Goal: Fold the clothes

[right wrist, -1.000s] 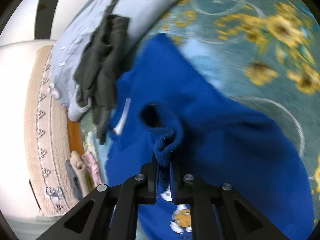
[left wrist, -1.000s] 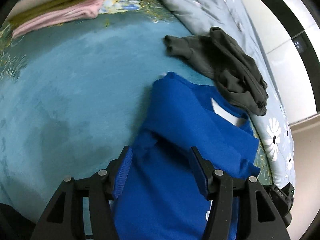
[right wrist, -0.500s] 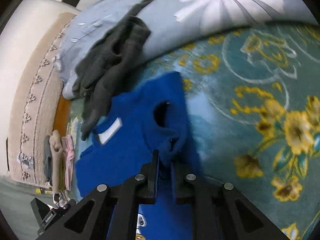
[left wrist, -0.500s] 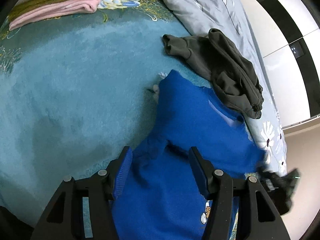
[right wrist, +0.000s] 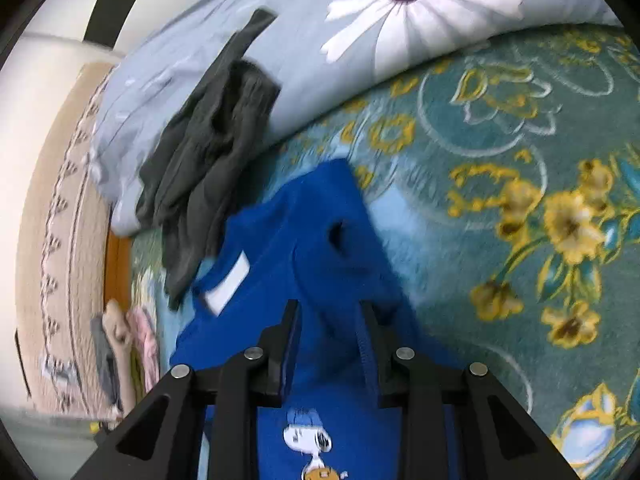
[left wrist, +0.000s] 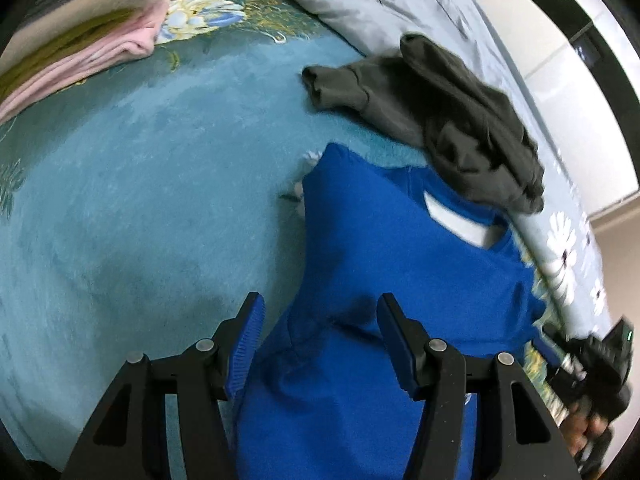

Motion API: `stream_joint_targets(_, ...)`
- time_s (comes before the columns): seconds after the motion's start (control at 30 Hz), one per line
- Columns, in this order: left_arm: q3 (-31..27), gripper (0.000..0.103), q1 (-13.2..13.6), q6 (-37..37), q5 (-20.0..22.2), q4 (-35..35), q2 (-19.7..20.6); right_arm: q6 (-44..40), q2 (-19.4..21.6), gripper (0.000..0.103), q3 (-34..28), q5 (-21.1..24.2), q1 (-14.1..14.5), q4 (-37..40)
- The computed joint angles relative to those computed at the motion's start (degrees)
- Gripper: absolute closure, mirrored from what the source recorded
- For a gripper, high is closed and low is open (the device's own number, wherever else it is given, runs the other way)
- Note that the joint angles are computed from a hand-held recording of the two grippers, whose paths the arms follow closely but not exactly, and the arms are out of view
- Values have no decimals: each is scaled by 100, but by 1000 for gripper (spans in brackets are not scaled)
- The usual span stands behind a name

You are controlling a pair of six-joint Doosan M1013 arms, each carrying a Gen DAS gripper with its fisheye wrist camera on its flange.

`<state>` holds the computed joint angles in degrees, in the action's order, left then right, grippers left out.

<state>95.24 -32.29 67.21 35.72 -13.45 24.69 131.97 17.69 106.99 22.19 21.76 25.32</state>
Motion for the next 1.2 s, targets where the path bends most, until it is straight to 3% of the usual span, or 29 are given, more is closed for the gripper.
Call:
stream_joint_targets(0.03,23,43,8,0,3,-25,-5,249,16,72,-41,143,-24,-106)
stream_joint_targets(0.17,111,43,86,4,-83,-323,-27,-105,87,72,-105,395,-88,596)
stream_joint_targets(0.4,160,43,132,213,-105,-721,-20,907,403,73,-426,1004,-111,32)
stream_joint_targets(0.53,210,43,177,215,-141,-888,-40,1717,549,98,-638,1418,-88,-463)
stream_joint_targets(0.6,235,43,200,230,-154,-989,-49,1628,532,101,-572,1292,-108,-296)
stream_joint_targets(0.8,283,43,234,250,-196,-1120,-79,558,72,103,-97,-146,-117,229)
stream_joint_targets(0.9,273,43,231,262,-192,-1129,-76,334,-29,102,-104,-242,-132,-10)
stream_joint_targets(1.03,270,43,228,284,-185,-1143,-73,-417,4,96,-137,-4,-255,287)
stream_joint_targets(1.1,264,43,225,278,-186,-1129,-62,-629,74,79,-221,176,-278,233)
stream_joint_targets(1.13,258,43,223,266,-183,-1111,-57,-836,122,63,-257,235,-283,302)
stream_joint_targets(1.2,257,43,223,255,-170,-1101,-54,-933,178,61,-315,383,-280,210)
